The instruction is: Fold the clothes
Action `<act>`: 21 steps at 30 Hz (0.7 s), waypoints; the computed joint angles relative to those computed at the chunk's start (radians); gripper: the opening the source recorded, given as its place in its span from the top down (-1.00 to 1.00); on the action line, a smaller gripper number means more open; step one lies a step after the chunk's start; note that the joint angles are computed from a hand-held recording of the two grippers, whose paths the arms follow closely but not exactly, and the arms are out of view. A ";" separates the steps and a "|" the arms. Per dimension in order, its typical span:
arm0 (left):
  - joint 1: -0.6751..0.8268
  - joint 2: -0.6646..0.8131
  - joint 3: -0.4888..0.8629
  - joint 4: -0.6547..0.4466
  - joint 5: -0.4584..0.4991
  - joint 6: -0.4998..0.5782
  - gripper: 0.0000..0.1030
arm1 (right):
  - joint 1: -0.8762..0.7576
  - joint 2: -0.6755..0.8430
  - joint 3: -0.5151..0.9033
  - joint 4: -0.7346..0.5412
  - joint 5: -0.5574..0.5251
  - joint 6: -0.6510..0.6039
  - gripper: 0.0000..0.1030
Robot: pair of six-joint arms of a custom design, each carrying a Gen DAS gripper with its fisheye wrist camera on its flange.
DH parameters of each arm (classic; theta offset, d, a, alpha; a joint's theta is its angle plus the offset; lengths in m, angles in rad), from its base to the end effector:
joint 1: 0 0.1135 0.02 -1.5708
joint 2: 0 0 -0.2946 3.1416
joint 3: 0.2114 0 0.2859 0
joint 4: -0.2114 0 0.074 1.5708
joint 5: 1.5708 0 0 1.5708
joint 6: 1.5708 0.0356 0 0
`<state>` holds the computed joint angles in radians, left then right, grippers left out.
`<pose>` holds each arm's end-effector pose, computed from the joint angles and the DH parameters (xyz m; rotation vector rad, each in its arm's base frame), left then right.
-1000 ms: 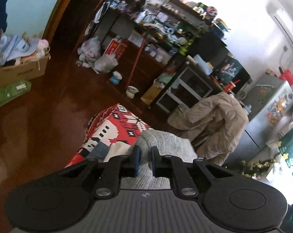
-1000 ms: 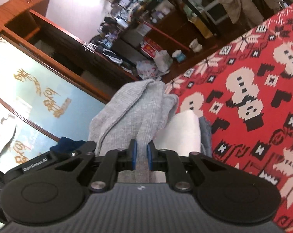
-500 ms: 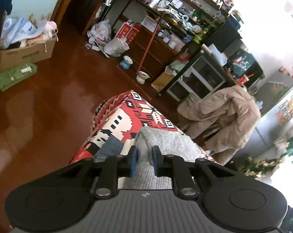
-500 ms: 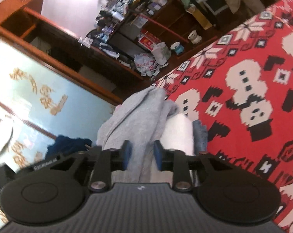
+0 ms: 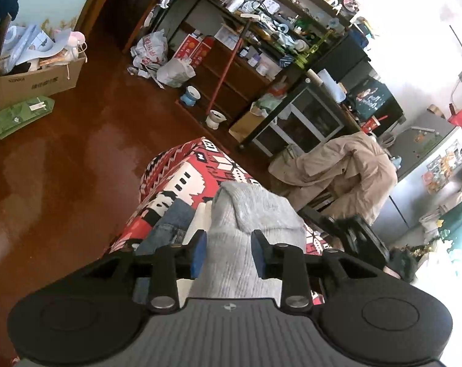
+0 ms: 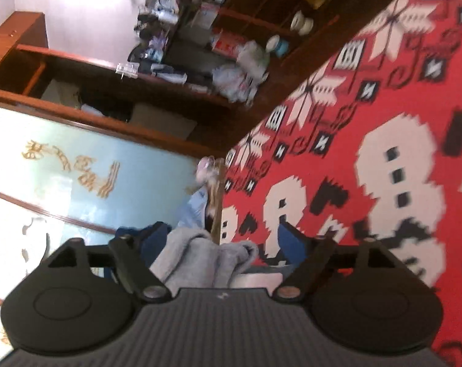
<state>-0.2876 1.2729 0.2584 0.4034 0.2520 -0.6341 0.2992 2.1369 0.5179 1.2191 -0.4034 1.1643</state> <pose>0.2093 -0.0712 0.1272 -0.2437 2.2598 -0.7822 0.3043 0.1085 0.0385 0.6447 2.1003 1.2956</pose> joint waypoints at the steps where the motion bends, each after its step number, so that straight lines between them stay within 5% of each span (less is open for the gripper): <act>1: -0.003 -0.006 -0.003 -0.004 0.001 0.002 0.41 | -0.006 0.025 0.025 -0.002 -0.025 0.003 -0.61; 8: -0.083 -0.086 -0.015 -0.085 -0.096 0.038 0.36 | -0.032 0.195 0.143 0.124 -0.153 0.114 -0.59; 11: -0.132 -0.137 -0.030 -0.130 -0.156 0.045 0.33 | -0.027 0.183 0.177 0.062 -0.176 0.094 -0.21; 13: -0.152 -0.151 -0.039 -0.142 -0.182 0.044 0.33 | -0.023 0.175 0.200 0.016 -0.191 0.077 0.27; 17: -0.172 -0.162 -0.055 -0.137 -0.209 0.043 0.33 | -0.007 0.105 0.189 -0.054 -0.187 0.065 0.50; 21: -0.201 -0.183 -0.060 -0.149 -0.247 0.066 0.32 | -0.009 -0.027 0.099 -0.039 -0.197 0.205 0.56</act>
<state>-0.4891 1.0903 0.1983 0.2540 0.0052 -0.5685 0.2897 2.1103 0.6169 1.1805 -0.6000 1.3690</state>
